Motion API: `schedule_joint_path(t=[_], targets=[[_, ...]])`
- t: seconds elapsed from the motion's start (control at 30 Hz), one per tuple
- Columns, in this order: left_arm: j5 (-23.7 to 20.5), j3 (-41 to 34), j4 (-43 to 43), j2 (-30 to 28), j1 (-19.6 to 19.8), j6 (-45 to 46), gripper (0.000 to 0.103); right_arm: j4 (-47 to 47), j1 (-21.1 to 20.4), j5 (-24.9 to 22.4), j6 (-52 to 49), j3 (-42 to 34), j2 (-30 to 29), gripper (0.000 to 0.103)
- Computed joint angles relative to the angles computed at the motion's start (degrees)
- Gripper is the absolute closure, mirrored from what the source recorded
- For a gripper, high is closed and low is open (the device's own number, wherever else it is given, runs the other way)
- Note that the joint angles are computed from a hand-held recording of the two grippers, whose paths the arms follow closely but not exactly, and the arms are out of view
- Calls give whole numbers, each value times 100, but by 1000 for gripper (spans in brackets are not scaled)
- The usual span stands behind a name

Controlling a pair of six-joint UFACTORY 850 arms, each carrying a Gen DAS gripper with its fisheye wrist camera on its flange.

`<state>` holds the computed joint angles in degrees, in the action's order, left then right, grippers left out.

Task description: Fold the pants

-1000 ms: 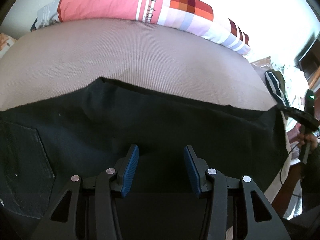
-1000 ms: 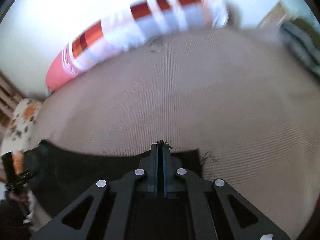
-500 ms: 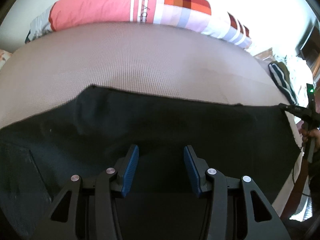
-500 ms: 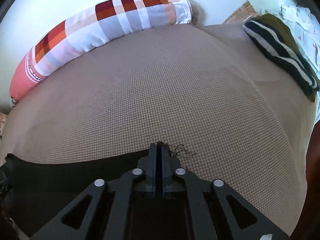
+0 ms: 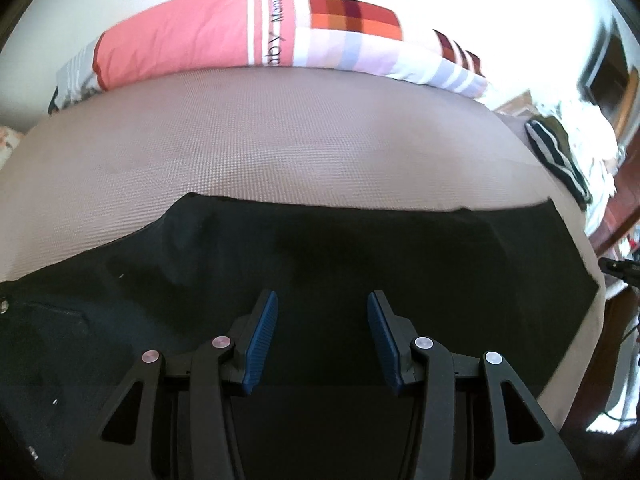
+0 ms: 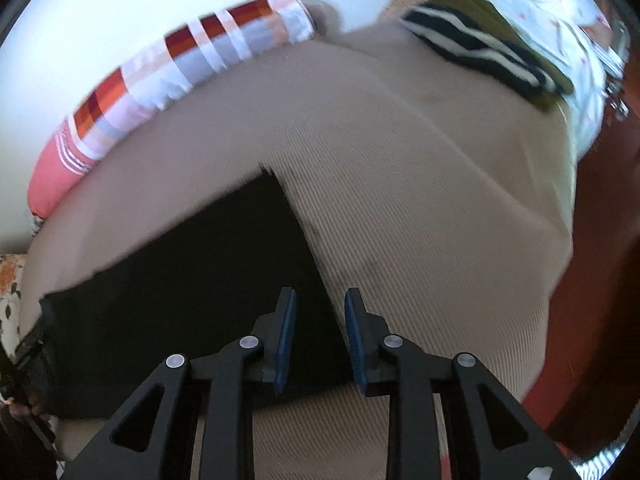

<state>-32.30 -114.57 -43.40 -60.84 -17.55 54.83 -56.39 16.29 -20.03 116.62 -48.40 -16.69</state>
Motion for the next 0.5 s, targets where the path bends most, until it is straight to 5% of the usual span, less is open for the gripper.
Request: schedule_joint_path(t=[0.13, 0.3, 0.5], targets=[[128, 574, -309, 337, 87, 523, 55, -223, 103, 227, 673, 124, -96, 78], [185, 849, -124, 432, 219, 356, 54, 359, 286, -256, 172, -30, -275, 89], [132, 869, -396, 385, 385, 466, 54, 619, 254, -328, 49, -19, -208, 84]])
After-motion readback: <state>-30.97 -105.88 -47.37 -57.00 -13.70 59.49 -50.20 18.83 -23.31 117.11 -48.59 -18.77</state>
